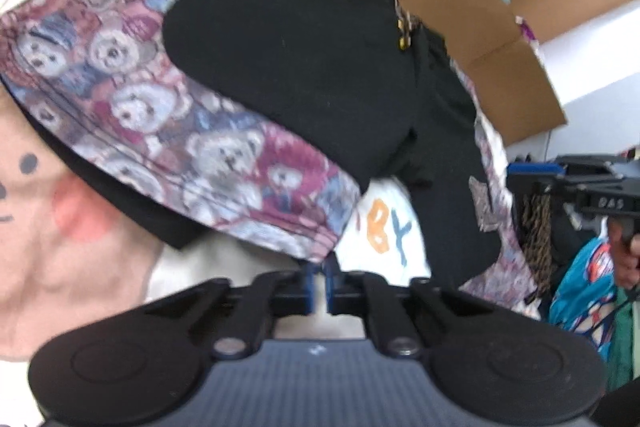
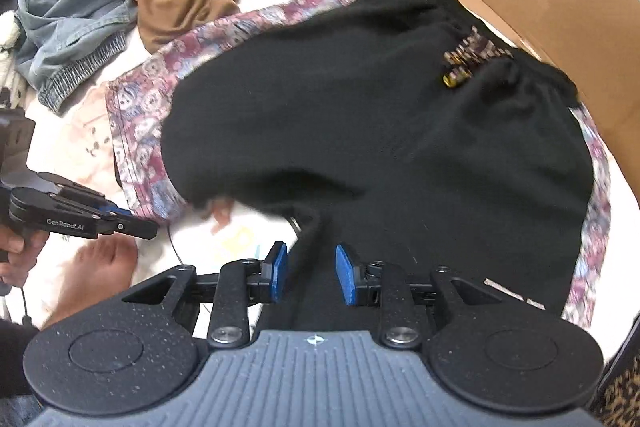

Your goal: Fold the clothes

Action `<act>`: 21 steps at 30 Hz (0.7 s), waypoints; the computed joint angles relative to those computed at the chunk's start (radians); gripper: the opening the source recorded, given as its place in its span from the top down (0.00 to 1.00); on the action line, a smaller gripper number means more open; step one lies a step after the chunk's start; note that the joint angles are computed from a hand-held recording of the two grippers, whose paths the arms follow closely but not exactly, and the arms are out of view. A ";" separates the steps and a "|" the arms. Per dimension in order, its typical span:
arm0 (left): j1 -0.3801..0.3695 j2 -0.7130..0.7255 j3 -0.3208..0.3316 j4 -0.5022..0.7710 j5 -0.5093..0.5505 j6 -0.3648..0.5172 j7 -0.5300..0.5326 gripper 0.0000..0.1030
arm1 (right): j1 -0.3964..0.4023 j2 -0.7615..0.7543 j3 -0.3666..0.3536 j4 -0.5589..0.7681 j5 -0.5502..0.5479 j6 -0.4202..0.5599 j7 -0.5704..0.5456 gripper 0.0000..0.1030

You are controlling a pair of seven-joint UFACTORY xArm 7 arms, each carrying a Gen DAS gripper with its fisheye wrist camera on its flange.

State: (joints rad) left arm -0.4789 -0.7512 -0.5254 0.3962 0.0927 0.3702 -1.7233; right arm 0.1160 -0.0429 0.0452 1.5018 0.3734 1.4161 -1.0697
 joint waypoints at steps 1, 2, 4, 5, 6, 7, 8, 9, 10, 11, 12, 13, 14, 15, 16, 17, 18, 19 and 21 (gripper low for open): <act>0.004 -0.032 0.000 -0.007 0.005 0.012 -0.005 0.99 | 0.005 -0.001 0.005 -0.004 0.005 -0.005 0.004 0.67; 0.009 -0.064 0.001 -0.014 0.009 0.024 -0.008 0.99 | 0.011 -0.004 0.011 -0.011 0.008 -0.011 0.006 0.67; 0.018 -0.128 0.009 -0.021 0.020 0.061 -0.001 1.00 | 0.024 -0.021 0.020 -0.035 0.018 -0.030 0.017 0.67; 0.024 -0.156 0.014 -0.024 0.026 0.074 0.006 1.00 | 0.030 -0.031 0.022 -0.051 0.029 -0.037 0.031 0.67; 0.031 -0.181 0.021 -0.028 0.031 0.085 0.015 1.00 | 0.035 -0.041 0.024 -0.068 0.040 -0.044 0.045 0.67; 0.038 -0.198 0.030 -0.032 0.036 0.090 0.031 1.00 | 0.041 -0.051 0.025 -0.084 0.051 -0.051 0.059 0.67; 0.045 -0.213 0.040 -0.036 0.041 0.094 0.048 1.00 | 0.047 -0.063 0.026 -0.103 0.061 -0.059 0.074 0.67; 0.053 -0.228 0.049 -0.040 0.045 0.097 0.066 1.00 | 0.053 -0.075 0.026 -0.125 0.070 -0.062 0.091 0.67; 0.059 -0.230 0.065 -0.041 0.044 0.096 0.088 1.00 | 0.057 -0.086 0.025 -0.145 0.080 -0.061 0.110 0.67; 0.064 -0.230 0.081 -0.042 0.041 0.095 0.110 1.00 | 0.062 -0.102 0.026 -0.175 0.087 -0.072 0.131 0.67; 0.076 -0.230 0.089 -0.044 0.038 0.087 0.125 1.00 | 0.067 -0.117 0.026 -0.205 0.092 -0.084 0.152 0.67; 0.090 -0.226 0.096 -0.043 0.039 0.083 0.143 1.00 | 0.073 -0.133 0.029 -0.237 0.095 -0.096 0.173 0.67; 0.102 -0.218 0.103 -0.036 0.044 0.088 0.170 1.00 | 0.080 -0.148 0.031 -0.267 0.098 -0.106 0.193 0.67; 0.112 -0.203 0.114 -0.025 0.049 0.090 0.203 1.00 | 0.087 -0.160 0.032 -0.296 0.101 -0.111 0.210 0.67; 0.123 -0.185 0.124 -0.018 0.053 0.081 0.234 1.00 | 0.095 -0.172 0.033 -0.324 0.104 -0.117 0.225 0.67; 0.129 -0.175 0.137 -0.016 0.053 0.072 0.264 1.00 | 0.103 -0.184 0.035 -0.352 0.106 -0.128 0.235 0.67; 0.134 -0.162 0.149 -0.011 0.052 0.065 0.294 1.00 | 0.111 -0.194 0.037 -0.378 0.109 -0.139 0.245 0.67; 0.139 -0.151 0.160 -0.005 0.052 0.064 0.325 1.00 | 0.119 -0.201 0.037 -0.400 0.115 -0.151 0.258 0.67; 0.148 -0.132 0.180 0.000 0.048 0.061 0.383 1.00 | 0.130 -0.208 0.038 -0.437 0.132 -0.174 0.296 0.67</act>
